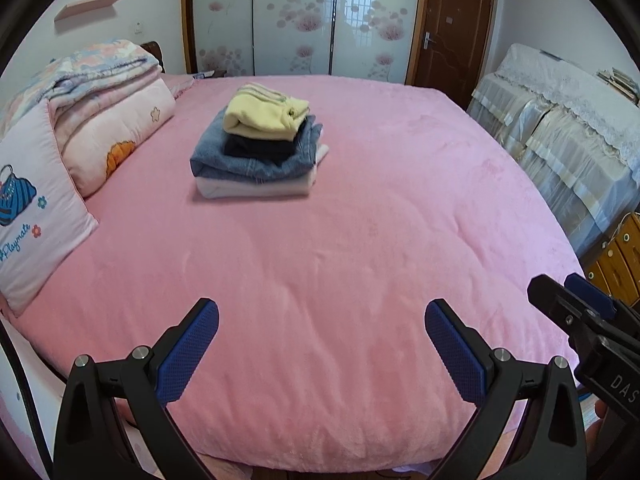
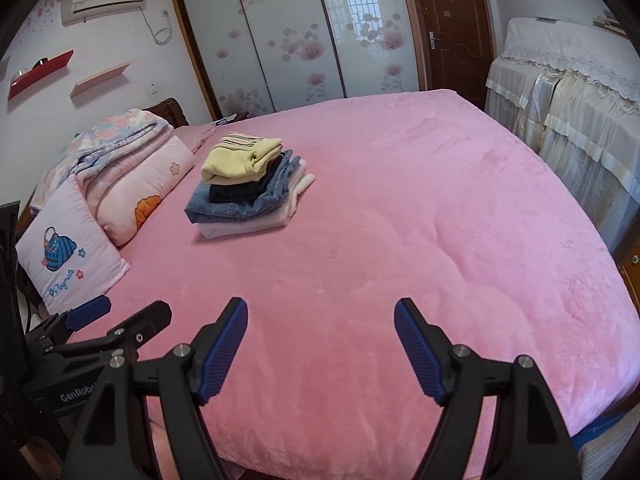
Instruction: Fold large clothes
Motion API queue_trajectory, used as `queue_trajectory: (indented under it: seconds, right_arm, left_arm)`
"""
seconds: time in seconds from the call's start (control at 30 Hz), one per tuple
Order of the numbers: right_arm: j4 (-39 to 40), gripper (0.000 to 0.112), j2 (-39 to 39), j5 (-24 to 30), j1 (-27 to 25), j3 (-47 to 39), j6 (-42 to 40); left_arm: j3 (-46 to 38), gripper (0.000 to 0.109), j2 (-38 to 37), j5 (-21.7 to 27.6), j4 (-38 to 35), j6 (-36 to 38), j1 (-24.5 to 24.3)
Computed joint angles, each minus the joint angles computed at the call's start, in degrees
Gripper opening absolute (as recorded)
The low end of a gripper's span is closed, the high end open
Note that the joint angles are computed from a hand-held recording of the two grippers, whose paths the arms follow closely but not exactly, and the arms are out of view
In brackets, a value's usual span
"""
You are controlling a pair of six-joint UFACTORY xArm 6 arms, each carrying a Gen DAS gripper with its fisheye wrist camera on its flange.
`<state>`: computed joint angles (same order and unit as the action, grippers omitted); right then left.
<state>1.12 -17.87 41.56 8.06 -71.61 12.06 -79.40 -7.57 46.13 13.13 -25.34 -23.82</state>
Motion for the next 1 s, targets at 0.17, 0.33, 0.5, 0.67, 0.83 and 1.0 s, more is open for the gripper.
queue_trajectory:
  seconds: [0.17,0.33,0.5,0.67,0.83,1.0]
  right_arm:
    - [-1.5,0.076,-0.43,-0.35,0.36,1.45,0.4]
    - [-2.04,0.076,-0.51,-0.42,0.41,2.08,0.58]
    - [-3.86,0.076,-1.12,-0.47,0.89,3.0,1.29]
    - [-6.04,0.076,-1.68,-0.74,1.22,3.56,2.22]
    - [-6.39,0.076,-1.86,-0.86,1.27,3.72,2.41]
    - [-7.92,0.076,-2.41,-1.27,1.4,4.23,3.06]
  left_arm:
    - [0.95,0.102,-0.16,0.59,0.54,-0.42,-0.92]
    - [1.51,0.102,-0.44,0.41,1.2,-1.11,-1.26]
    - [1.36,0.102,-0.35,0.46,1.61,-1.41,-1.28]
    - [1.24,0.102,-0.38,0.67,0.77,-0.73,-1.01]
    - [0.97,0.102,-0.24,0.83,1.35,-1.11,-1.1]
    - [0.93,0.102,-0.23,1.0,1.18,-1.02,-1.07]
